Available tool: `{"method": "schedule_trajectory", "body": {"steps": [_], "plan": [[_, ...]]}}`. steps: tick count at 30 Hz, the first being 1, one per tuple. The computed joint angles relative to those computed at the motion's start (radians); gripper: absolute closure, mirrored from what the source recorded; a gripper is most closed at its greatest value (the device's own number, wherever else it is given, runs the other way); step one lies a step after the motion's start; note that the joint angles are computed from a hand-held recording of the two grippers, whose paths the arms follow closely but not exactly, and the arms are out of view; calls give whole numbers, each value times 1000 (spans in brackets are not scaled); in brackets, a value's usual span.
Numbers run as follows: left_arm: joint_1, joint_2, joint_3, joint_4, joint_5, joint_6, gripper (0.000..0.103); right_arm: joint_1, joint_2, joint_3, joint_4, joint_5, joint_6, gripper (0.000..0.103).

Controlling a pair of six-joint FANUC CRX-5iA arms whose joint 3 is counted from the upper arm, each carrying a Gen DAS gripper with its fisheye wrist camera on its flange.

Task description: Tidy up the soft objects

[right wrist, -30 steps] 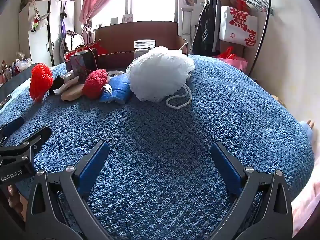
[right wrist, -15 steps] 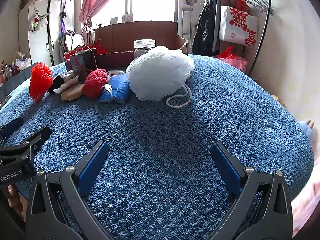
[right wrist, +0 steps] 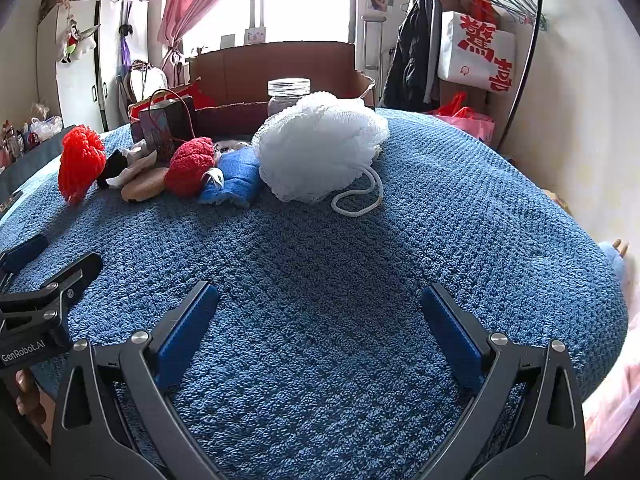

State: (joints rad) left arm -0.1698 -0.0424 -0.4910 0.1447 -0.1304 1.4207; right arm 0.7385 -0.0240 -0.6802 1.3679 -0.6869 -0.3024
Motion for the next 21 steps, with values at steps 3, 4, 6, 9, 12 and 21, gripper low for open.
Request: {"method": "schedule_trajectory", "body": {"steps": [3,4,6,9,12,21], "plan": [[0,0,2,-7,-2,6,0,0,-1,-1,1,0,0,0],[0,0,2,-7,-2,6,0,0,-1,-1,1,0,0,0],[0,0,2,-7,-1,6,0,0,0,0,0,0,0,0],[0,0,2,-6,-2,6,0,0,0,0,-1,-1,0,0],[0,0,2,-6,-2,6,0,1,0,0,-2,-1,1,0],[0,0,4,-11,-5,10,0,1,0,0,-3,-1,2,0]]}}
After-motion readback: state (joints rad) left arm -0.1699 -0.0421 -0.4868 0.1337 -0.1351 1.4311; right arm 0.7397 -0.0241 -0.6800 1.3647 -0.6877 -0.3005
